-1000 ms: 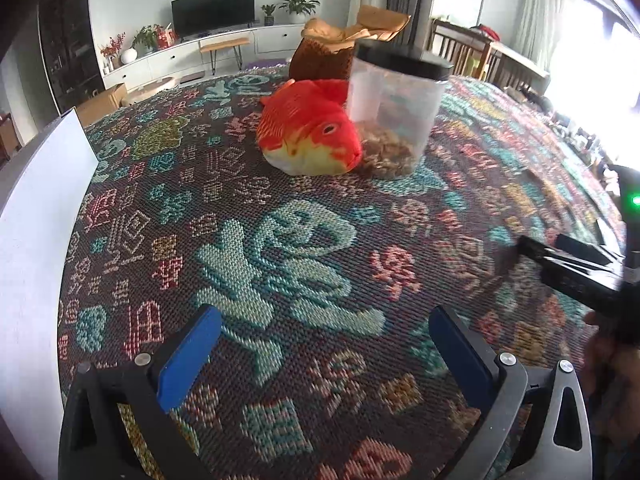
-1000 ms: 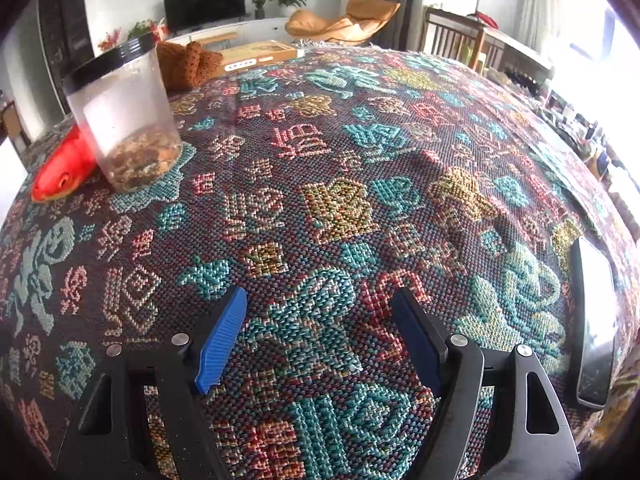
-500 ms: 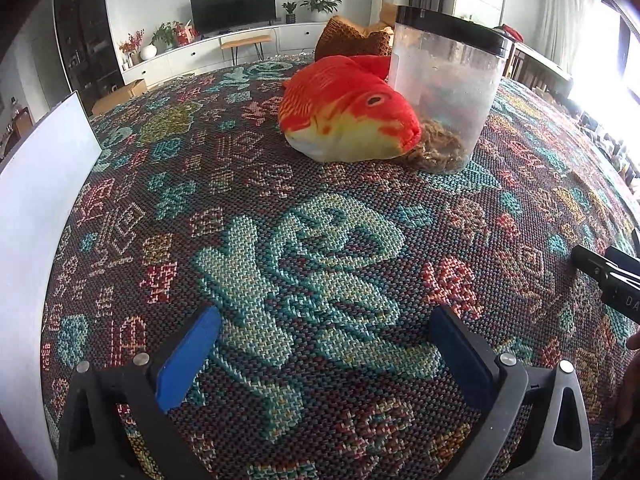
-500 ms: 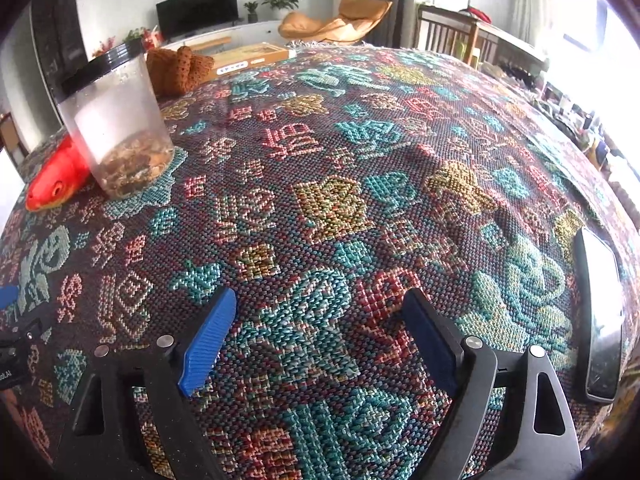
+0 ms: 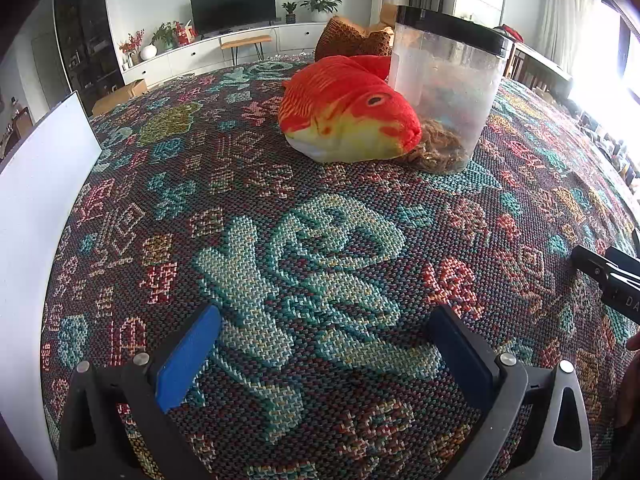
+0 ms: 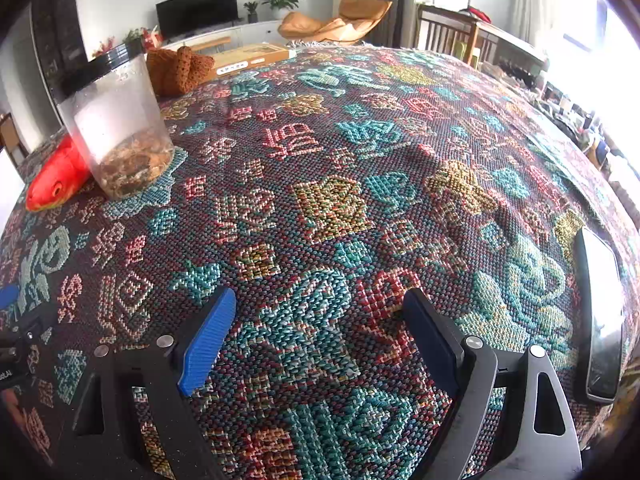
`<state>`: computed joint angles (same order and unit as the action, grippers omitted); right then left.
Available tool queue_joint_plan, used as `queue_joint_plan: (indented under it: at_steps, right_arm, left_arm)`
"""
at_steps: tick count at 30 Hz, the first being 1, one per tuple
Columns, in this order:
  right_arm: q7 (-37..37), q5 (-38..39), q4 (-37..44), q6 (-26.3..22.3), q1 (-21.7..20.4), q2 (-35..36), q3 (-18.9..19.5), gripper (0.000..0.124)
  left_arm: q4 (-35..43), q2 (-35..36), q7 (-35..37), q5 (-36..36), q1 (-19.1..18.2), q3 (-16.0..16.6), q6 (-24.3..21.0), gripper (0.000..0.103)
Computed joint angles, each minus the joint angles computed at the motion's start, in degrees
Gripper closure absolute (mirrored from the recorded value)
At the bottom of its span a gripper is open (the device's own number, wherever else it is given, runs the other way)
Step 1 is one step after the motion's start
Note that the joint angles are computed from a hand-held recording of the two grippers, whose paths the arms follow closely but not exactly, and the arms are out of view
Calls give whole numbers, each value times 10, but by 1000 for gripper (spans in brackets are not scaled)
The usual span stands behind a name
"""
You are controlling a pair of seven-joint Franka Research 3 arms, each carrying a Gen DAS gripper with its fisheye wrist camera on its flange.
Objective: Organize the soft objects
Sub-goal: 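Bring both empty tools back over the bed, then grasp the red fish plush by its body with the left gripper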
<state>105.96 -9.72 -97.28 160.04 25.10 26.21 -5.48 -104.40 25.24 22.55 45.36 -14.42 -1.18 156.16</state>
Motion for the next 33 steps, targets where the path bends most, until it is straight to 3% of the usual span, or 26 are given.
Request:
queue_joint_plan:
  at_steps: [20,24,27,29,33]
  right_arm:
    - [-2,2,1,0,-1,1,0,36]
    - [-1,2,0,0,0,0,0,36]
    - [-1,2,1,0,0,1,0,36]
    - [-1,2,0,0,0,0,0,36]
    - [-1,2,0,0,0,0,0,35]
  left_arm:
    - [1,0,6,-3,1,-2,-3,0]
    - [19,11,91,-74,42,-35,28,0]
    - [53,24,116,-101,45,-27,64,0]
    - [98,46,139,-115,46,-22,61,0]
    - [191,106,200,-203,77,-46,18,0]
